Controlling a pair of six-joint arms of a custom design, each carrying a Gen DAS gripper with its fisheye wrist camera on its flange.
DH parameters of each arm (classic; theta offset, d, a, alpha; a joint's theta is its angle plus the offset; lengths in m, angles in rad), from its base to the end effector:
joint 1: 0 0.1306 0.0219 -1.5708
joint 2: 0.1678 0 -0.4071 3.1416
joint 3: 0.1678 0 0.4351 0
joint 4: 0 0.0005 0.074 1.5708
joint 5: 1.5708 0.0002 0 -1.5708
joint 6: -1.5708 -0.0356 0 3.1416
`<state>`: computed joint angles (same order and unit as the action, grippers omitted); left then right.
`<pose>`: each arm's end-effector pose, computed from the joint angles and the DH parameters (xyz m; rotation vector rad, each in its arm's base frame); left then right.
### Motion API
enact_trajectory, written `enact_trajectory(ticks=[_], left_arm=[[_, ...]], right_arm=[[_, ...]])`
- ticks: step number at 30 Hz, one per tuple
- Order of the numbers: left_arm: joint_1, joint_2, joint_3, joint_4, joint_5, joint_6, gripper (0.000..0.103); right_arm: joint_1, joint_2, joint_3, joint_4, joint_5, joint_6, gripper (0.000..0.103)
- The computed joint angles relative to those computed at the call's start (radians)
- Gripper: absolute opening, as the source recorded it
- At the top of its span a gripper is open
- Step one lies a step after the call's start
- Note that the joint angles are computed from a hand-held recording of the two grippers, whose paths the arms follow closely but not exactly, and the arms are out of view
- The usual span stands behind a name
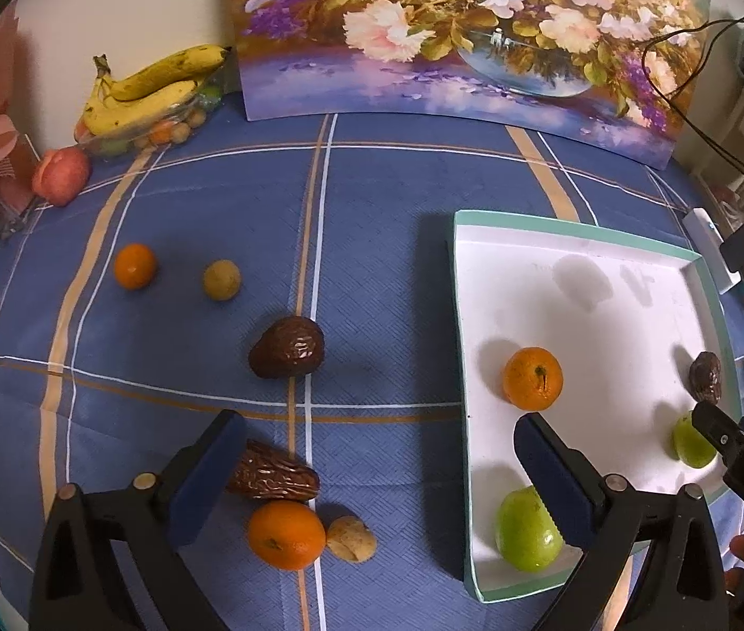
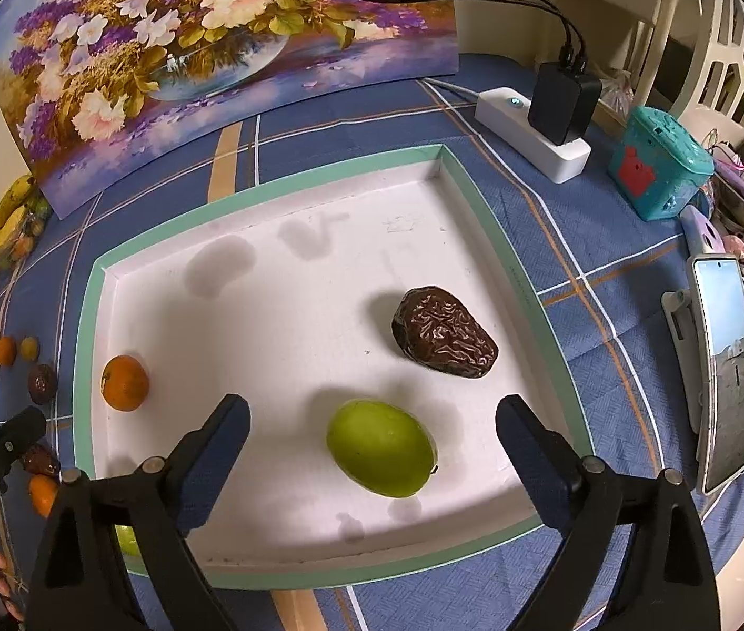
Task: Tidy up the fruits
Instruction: 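Withdraw both grippers from the tray toward the remaining fruits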
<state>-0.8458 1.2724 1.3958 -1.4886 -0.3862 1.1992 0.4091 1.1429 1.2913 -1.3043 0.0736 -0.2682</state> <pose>0.2897 -0.3075 0.4830 -0.5295 2.6548 0.0376 0.3604 0.1529 0.4880 -0.1707 2.7194 0.0959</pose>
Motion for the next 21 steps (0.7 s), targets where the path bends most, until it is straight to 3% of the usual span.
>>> enact_trajectory(ticks=[14,21], left_arm=[[0.009,-0.046,-0.027,0.051,-0.017,0.028,0.103],[0.034,-0.141,-0.087,0.156,-0.029,0.046,0.103]], right_arm=[[0.012,-0.016,-0.012,0.043,0.024,-0.003,0.095],[0.028,-0.021,-0.012,0.065,0.007,0.001,0.095]])
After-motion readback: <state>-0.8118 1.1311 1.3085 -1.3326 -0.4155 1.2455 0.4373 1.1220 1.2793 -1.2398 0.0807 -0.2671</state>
